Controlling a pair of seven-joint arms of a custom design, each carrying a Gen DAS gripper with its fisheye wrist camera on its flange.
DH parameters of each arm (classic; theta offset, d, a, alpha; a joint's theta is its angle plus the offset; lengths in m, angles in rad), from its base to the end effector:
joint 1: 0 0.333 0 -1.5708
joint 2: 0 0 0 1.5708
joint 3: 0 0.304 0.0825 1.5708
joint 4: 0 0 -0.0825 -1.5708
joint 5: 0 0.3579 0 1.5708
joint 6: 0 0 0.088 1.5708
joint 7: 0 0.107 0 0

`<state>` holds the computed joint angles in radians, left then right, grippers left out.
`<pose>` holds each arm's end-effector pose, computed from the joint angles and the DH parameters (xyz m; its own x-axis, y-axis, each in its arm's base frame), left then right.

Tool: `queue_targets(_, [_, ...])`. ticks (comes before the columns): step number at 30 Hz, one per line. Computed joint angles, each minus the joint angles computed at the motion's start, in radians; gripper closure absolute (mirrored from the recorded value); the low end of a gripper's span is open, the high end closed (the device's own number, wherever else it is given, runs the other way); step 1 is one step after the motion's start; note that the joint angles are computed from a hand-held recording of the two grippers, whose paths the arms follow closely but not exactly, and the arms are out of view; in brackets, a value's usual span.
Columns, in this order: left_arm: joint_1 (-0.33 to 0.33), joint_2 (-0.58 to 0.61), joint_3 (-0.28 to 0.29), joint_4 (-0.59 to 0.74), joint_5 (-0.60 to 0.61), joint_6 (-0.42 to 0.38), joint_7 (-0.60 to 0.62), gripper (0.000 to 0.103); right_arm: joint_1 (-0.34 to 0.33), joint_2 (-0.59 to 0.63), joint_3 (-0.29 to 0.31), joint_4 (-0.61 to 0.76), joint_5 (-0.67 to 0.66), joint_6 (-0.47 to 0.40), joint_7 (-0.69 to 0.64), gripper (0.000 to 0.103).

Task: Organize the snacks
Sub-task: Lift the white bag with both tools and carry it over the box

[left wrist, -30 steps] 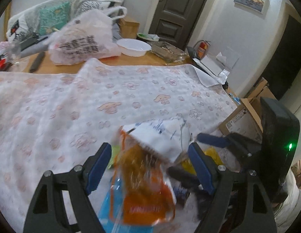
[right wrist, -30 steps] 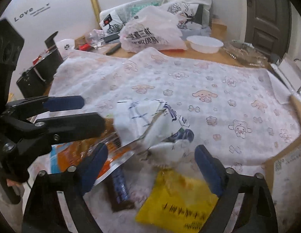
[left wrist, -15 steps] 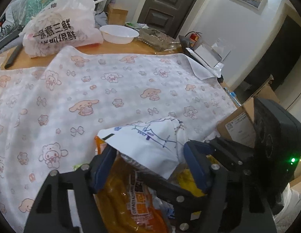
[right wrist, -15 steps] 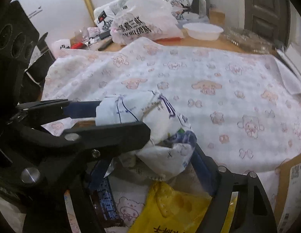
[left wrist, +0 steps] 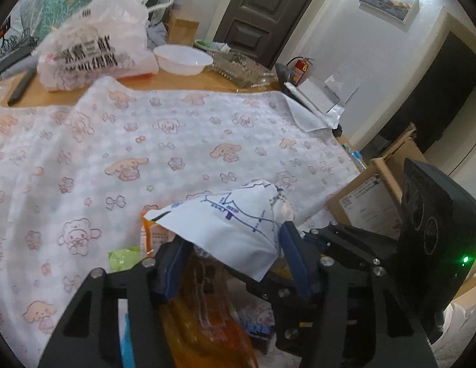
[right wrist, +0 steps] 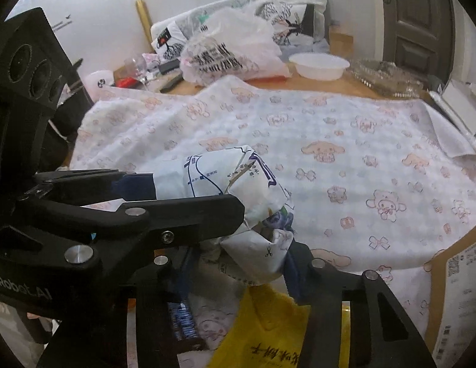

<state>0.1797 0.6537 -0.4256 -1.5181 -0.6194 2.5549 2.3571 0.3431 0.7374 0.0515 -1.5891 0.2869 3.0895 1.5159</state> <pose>0.7045 -0.1047 0.3503 -0.5049 -0.7783 0.3733 -0.7764 0.2205 -0.5904 0.6745 0.2466 0.2979 0.2153 -0.9552 -0.2030 -0.7474 -0.0274 -0.6638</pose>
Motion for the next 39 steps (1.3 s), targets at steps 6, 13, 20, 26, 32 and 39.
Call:
queue_targets(6, [0.064,-0.153,-0.048,-0.162,-0.133,0.078,0.124,0.048,0.029,-0.091,-0.001,-0.1,0.005,0.091,-0.008,0.061])
queue_targets(13, [0.07,-0.363,-0.041,-0.333,-0.348,0.124,0.287,0.048,0.059,-0.25,0.006,-0.269,0.019,0.193,-0.029,0.061])
queue_targets(20, [-0.014,-0.535,-0.005,-0.458,-0.475,0.174,0.366,0.048,-0.102,-0.403,0.177,-0.472,-0.007,0.321,-0.036,0.061])
queue_targets(26, [-0.136,-0.588,0.022,-0.481,-0.459,0.229,0.347,0.048,-0.289,-0.527,0.281,-0.657,-0.186,0.435,0.14,0.061])
queue_targets(32, [-0.28,-0.523,0.049,-0.406,-0.334,0.238,0.245,0.048,-0.352,-0.635,0.217,-0.797,-0.308,0.476,0.289,0.061])
queue_targets(39, [-0.391,-0.341,0.064,-0.234,-0.067,0.176,0.014,0.048,-0.406,-0.66,0.103,-0.869,-0.513,0.452,0.482,0.061])
